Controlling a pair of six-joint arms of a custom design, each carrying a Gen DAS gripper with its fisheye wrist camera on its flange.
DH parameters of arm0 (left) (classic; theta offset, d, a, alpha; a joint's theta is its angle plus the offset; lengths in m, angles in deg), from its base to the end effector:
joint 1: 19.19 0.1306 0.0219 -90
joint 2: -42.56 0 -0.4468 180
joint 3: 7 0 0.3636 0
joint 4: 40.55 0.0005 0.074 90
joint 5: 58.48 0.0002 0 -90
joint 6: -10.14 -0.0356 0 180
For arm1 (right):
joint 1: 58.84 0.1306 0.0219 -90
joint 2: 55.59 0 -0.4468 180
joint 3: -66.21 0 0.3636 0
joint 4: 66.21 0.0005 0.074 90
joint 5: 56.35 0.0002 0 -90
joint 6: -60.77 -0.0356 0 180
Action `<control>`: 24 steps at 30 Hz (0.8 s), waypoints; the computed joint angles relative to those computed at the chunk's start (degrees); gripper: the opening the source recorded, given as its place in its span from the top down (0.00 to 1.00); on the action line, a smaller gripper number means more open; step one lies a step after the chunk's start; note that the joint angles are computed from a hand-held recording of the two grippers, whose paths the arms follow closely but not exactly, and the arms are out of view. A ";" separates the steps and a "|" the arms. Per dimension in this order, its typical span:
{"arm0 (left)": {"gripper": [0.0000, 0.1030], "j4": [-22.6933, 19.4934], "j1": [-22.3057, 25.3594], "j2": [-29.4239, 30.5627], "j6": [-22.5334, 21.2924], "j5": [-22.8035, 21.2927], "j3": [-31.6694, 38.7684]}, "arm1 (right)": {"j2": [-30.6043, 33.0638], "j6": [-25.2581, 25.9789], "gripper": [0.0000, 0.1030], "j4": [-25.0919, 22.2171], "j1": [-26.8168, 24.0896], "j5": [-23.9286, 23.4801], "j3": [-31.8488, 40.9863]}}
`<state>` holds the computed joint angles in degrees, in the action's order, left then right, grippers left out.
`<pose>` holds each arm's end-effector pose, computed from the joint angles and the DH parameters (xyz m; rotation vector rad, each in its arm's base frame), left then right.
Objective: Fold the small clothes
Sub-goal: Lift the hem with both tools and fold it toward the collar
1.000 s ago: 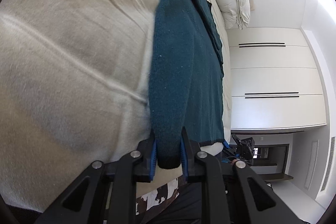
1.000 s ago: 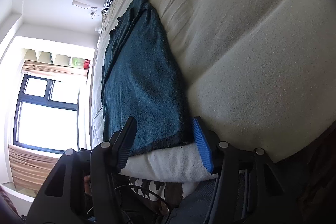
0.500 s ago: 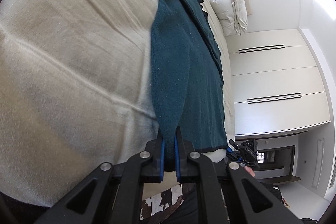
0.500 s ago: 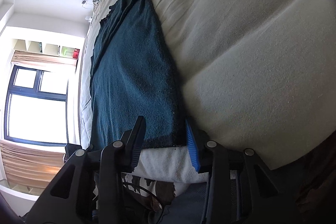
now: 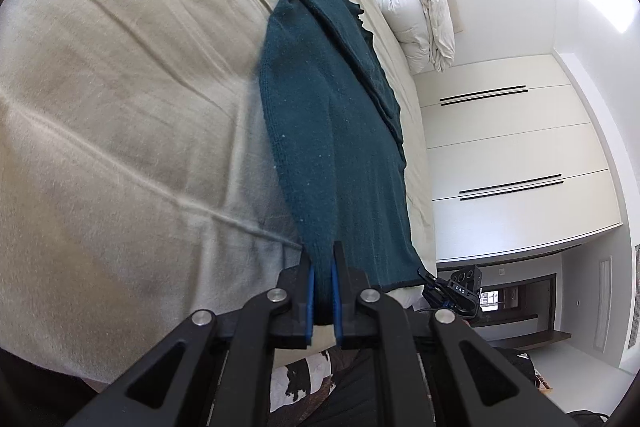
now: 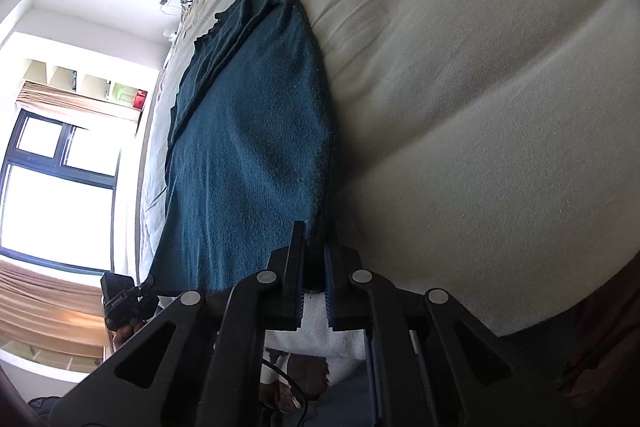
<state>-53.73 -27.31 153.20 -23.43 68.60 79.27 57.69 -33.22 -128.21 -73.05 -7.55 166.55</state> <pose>0.5826 -0.1053 0.3361 -0.6139 2.3276 -1.2982 0.5668 -0.1198 0.3622 0.2903 2.6487 0.9650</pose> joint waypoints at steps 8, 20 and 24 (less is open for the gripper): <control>0.93 8.98 1.18 -1.02 6.78 1.30 -1.24 | -0.66 -5.46 0.94 4.75 0.52 -5.49 1.78; 0.93 13.59 2.97 0.38 9.75 -0.13 3.70 | 0.12 -22.24 0.94 20.06 2.51 -9.95 5.62; 0.93 13.40 3.60 1.50 9.51 -0.79 6.12 | 0.86 -26.90 0.94 25.00 3.26 -8.85 7.30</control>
<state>-40.32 -23.71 154.70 -13.92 67.81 85.39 58.55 -60.12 -103.22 -69.79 -16.40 173.85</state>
